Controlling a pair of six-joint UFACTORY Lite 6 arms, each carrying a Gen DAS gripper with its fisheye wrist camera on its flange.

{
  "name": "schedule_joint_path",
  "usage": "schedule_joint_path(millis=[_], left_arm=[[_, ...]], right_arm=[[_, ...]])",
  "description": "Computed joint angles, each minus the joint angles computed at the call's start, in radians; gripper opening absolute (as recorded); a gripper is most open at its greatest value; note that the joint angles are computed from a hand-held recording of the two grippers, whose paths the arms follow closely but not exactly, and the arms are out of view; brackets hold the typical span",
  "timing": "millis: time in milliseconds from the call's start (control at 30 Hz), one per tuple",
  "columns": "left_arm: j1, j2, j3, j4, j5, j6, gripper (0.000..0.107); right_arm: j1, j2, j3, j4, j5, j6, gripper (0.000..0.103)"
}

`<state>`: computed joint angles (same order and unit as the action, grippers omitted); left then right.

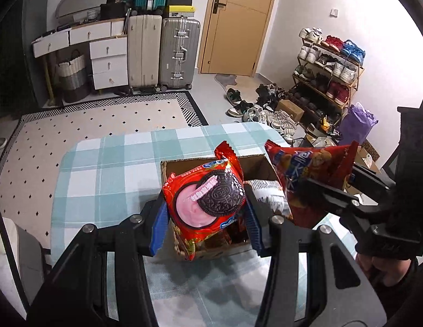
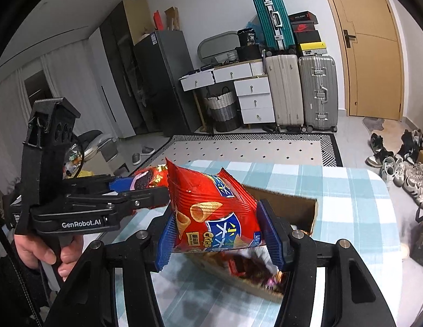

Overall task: Organize snacks
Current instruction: 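Carry both packets over the box and release them inside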

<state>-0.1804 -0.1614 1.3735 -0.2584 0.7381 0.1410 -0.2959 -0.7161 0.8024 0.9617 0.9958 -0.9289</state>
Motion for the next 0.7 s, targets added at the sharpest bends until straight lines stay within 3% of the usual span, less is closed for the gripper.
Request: schedule_joint_path(millis=[333,700], left_arm=[[-0.008,0.246,0.171,-0.039,-0.013,0.031,0.046],[0.029,0.403,0.161,-0.184,-0.086,0.168,0.046]], right_arm=[[0.139,0.218,0.094,0.003,-0.198,-0.007,0.057],[0.193,0.396,0.118,0.046,-0.337,-0.073,0.057]])
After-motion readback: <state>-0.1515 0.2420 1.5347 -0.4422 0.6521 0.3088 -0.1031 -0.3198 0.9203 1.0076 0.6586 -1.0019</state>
